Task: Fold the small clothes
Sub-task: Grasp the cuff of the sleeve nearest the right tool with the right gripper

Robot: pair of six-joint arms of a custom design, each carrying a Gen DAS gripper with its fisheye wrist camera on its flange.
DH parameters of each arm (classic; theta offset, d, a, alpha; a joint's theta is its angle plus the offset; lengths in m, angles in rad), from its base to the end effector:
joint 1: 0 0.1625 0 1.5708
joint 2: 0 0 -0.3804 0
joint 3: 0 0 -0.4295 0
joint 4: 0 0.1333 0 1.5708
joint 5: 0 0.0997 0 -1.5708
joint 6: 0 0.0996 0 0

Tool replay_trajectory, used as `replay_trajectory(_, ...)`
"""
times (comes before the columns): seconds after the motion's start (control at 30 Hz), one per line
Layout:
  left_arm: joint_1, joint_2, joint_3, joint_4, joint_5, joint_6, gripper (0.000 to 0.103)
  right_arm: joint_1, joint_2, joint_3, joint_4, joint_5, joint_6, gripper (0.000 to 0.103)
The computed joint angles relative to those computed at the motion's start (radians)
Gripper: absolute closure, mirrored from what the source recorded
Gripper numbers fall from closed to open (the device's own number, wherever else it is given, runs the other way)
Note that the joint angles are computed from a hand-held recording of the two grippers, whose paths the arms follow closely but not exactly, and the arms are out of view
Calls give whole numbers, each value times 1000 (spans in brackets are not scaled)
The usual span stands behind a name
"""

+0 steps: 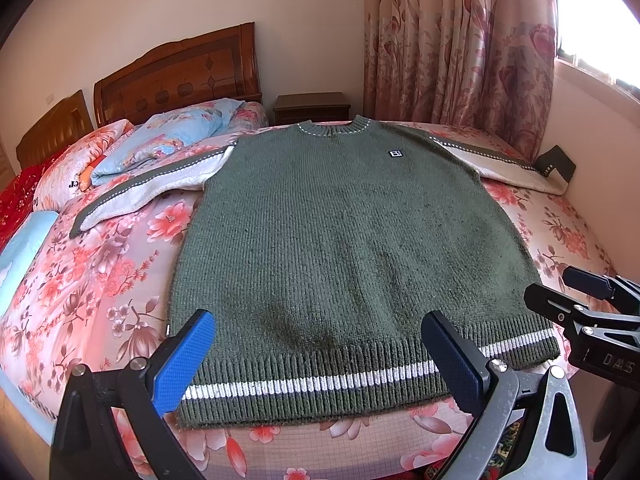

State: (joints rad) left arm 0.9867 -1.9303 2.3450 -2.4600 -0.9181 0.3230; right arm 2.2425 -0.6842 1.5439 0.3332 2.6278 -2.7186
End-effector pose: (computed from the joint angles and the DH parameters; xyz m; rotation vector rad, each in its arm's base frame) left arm -0.0502 -0.4273 0.3207 0.9000 2.3076 -0.7006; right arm 0.3479 -0.3628 -0.0048 0.0293 -2.2228 1.0321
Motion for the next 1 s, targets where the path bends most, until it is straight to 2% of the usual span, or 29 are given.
replay_trajectory(0.13, 2, 34, -21, 10, -14, 16, 0, -17, -22, 18, -19, 3, -14, 22)
replay_trajectory(0.23, 8, 102, -60, -7, -30, 41, 0, -64, -95, 75, -51, -44, 3, 22)
replay_trajectory(0.33, 37, 242, -154, -52, -66, 42, 0, -137, -197, 152, -118, -38, 14, 22)
replay_trajectory(0.4, 60, 376, -227, -147, -49, 63, 0, -194, -268, 201, -171, 0, 18, 22)
replay_trajectory(0.57, 126, 656, -447, -162, 12, 7, 0, -345, -409, 253, -255, 92, -33, 22)
replay_trajectory(0.67, 158, 740, -521, -173, 43, -18, 0, -426, -478, 263, -298, 87, -64, 22)
replay_trajectory(0.73, 176, 769, -552, -160, 53, -31, 0, -467, -490, 243, -302, 106, -78, 23)
replay_trajectory(0.83, 203, 759, -560, -156, 2, -40, 0, -523, -492, 201, -301, 124, -110, 23)
replay_trajectory(0.9, 204, 762, -555, -171, 6, -12, 0, -549, -488, 175, -280, 115, -99, 23)
replay_trajectory(1.0, 216, 745, -534, -203, -35, 51, 0, -578, -462, 122, -287, 169, -135, 23)
